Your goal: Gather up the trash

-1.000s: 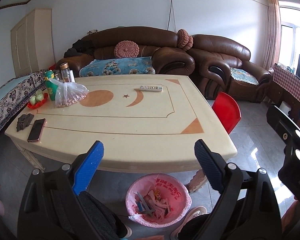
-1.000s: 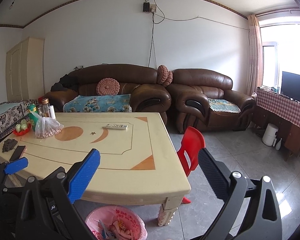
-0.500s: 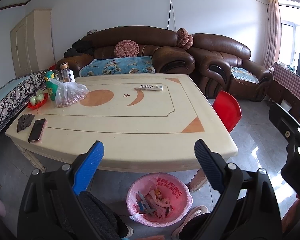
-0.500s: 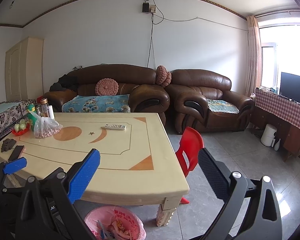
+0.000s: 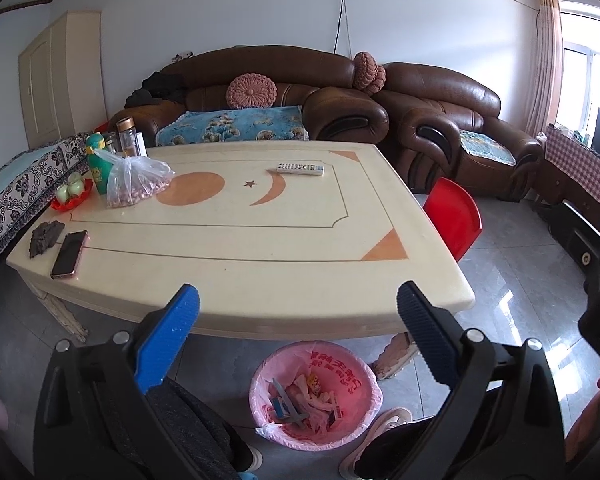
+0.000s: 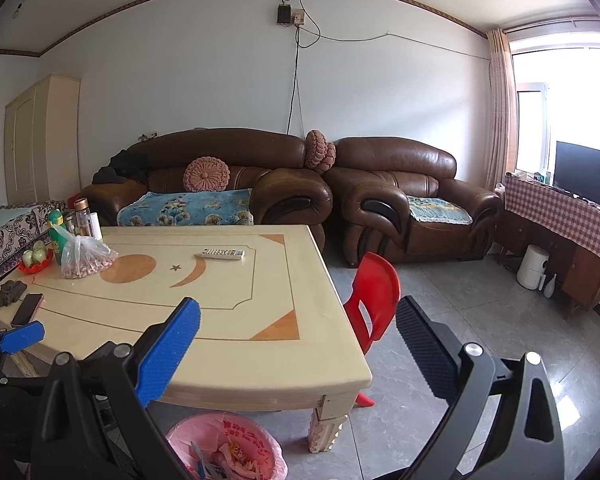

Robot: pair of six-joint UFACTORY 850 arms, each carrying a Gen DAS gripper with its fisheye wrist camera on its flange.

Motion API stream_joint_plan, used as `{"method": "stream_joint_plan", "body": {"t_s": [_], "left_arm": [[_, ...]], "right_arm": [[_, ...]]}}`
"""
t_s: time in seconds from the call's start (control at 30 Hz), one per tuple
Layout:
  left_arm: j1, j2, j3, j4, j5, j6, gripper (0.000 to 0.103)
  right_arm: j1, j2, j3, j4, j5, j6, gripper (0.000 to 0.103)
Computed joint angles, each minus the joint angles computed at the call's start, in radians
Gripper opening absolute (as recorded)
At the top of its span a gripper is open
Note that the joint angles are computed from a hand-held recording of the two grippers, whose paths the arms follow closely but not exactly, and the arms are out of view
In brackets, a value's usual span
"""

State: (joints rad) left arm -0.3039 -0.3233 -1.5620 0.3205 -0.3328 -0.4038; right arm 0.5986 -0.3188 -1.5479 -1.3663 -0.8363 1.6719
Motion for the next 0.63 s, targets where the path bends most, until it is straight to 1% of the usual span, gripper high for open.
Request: {"method": "stream_joint_plan", "body": {"t_s": [0.07, 0.2, 0.33, 0.4, 0.47, 0.53, 0.63], "left_arm": [[0.004, -0.005, -0.004, -0.016, -0.004, 0.010, 0.097], [0.000, -0.003, 0.000, 0.060, -0.004, -0.062, 0.097], [0.002, -0.002, -0.001, 0.029, -0.005, -0.033, 0.097], [0.000, -0.001, -0.001, 0.057, -0.011, -0.060, 0.097], [0.002, -0.004, -0.006, 0.032, -0.014, -0.036, 0.097], [0.002, -0.003, -0.006, 0.047, -0.016, -0.057, 0.097], [0.003, -0.002, -0.004, 0.041, -0.016, -0.041, 0.097]], "right_arm": [[0.001, 0.000, 0.001, 0.000, -0.001, 0.000, 0.096], [0.000, -0.001, 0.001, 0.004, 0.003, -0.004, 0.096], [-0.001, -0.002, 0.003, 0.009, 0.010, -0.010, 0.096], [0.000, -0.002, 0.003, 0.009, 0.012, -0.012, 0.096], [0.000, -0.003, 0.003, 0.010, 0.013, -0.015, 0.096], [-0.001, -0.004, 0.001, 0.012, 0.015, -0.015, 0.096], [-0.001, -0.005, -0.001, 0.012, 0.017, -0.014, 0.096]]}}
